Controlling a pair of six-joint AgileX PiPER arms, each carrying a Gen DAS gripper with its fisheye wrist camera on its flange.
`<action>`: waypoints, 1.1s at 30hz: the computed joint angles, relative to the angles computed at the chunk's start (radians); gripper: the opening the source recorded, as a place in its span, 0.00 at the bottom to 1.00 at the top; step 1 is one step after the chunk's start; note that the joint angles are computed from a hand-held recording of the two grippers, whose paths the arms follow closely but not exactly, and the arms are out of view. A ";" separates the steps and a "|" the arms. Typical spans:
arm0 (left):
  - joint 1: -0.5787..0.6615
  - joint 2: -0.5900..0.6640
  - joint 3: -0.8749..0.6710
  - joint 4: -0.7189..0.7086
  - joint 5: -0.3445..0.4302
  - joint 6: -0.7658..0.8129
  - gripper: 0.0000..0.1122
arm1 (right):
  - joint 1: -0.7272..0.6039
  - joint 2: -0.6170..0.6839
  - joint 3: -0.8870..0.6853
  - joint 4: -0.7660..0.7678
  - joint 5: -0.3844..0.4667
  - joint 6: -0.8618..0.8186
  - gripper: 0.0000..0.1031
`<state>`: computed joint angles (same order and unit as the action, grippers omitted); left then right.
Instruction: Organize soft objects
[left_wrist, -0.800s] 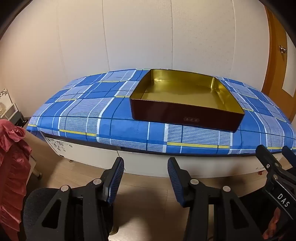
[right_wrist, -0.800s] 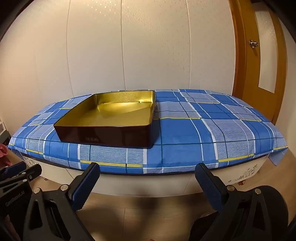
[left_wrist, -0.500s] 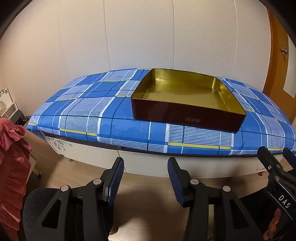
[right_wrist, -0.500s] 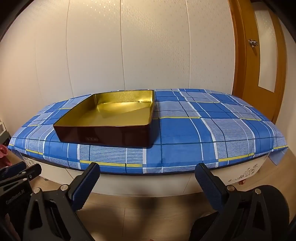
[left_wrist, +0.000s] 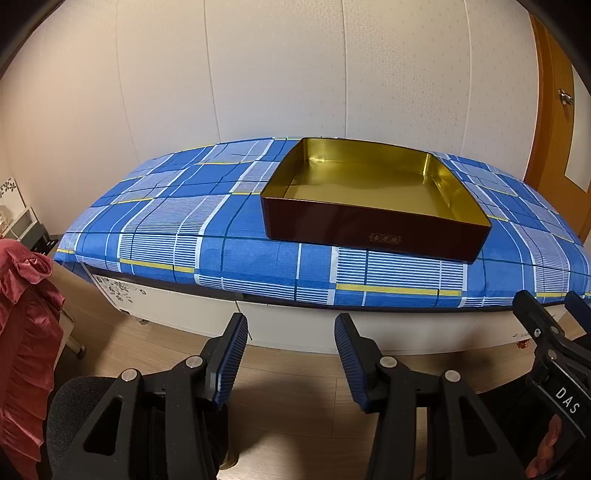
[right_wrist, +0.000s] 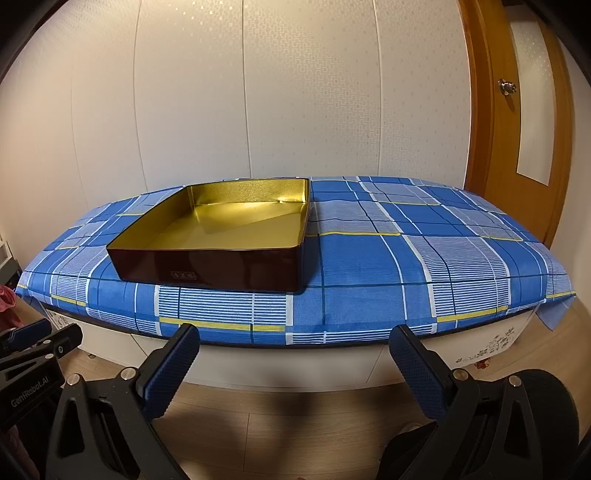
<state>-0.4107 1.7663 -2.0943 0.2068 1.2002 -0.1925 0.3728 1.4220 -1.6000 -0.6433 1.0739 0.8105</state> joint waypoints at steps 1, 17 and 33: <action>-0.001 -0.001 0.001 0.002 -0.001 -0.001 0.44 | -0.001 0.000 0.000 0.001 -0.001 0.000 1.00; -0.008 -0.002 0.004 0.010 -0.005 0.001 0.44 | -0.001 0.002 -0.002 -0.001 -0.006 0.008 1.00; -0.007 -0.001 0.007 0.006 -0.002 0.008 0.44 | 0.000 0.007 -0.004 0.004 -0.001 0.006 1.00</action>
